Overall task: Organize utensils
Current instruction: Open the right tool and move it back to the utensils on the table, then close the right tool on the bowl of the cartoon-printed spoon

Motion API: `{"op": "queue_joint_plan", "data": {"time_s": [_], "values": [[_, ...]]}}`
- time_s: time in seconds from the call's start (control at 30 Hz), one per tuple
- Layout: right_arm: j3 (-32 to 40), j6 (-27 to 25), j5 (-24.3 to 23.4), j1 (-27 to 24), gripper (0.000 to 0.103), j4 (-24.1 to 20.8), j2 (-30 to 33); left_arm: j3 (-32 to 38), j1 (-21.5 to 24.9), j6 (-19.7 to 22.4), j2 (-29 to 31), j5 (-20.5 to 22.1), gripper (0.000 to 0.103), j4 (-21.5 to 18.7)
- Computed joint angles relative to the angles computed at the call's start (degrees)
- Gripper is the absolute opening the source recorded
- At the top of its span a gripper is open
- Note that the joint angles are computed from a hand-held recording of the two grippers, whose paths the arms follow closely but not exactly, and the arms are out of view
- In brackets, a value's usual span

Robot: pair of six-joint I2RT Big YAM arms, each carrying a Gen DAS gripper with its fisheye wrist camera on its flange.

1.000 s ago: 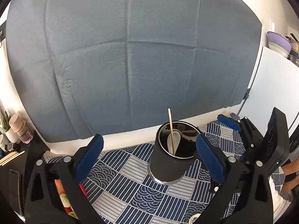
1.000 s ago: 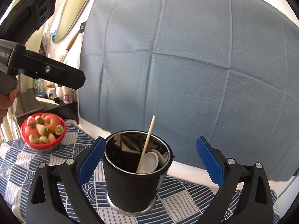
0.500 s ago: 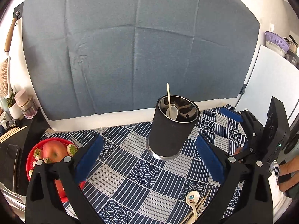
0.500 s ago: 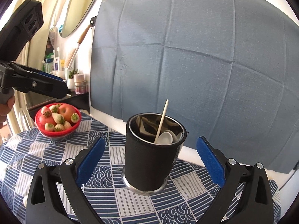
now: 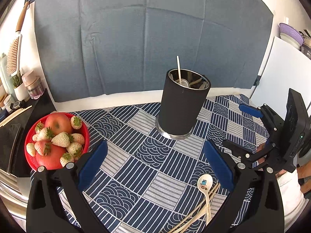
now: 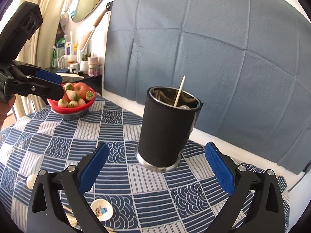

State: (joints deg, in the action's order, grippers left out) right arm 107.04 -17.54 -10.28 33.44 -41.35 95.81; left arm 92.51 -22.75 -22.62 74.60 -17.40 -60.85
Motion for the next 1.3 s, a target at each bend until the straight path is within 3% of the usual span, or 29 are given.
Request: {"op": "queue_joint_plan", "data": {"time_s": [0.4,0.63,1.07,1.13,1.17,1.23,1.27,1.3], "values": [[-1.93,-2.51,-6.97,-1.40,0.095,-10.04,0.12,-8.59,-2.04,-3.61,-3.24,-0.69,0.097,4.14],[-0.76,-2.57,-8.69,-0.84,0.094,-14.86,2.61,-13.11,-3.59,-4.28,-4.34,-1.45,0.097,5.48],[-0.82,-4.93,-8.55,0.48,0.093,-17.74,4.63,-16.76,-4.45,-4.79,-5.43,0.30,0.097,6.47],[-0.27,-5.33,-8.78,0.53,0.079,-18.64,5.22,-17.22,-4.18,-4.96,-5.66,1.11,0.097,6.87],[0.57,-5.39,-8.94,0.53,0.057,-20.03,5.95,-17.36,-4.09,-5.02,-5.72,1.41,0.097,6.97],[1.67,-4.86,-14.20,-0.40,0.031,-21.68,6.68,-17.55,-4.01,-5.09,-5.83,1.60,0.097,6.86],[1.65,-4.62,-16.47,-0.81,0.009,-21.76,6.52,-17.58,-4.02,-5.07,-5.87,1.50,0.097,6.77],[1.09,-4.42,-17.61,-1.04,0.008,-21.05,6.01,-17.62,-4.05,-4.96,-5.96,1.48,0.097,6.71]]}}
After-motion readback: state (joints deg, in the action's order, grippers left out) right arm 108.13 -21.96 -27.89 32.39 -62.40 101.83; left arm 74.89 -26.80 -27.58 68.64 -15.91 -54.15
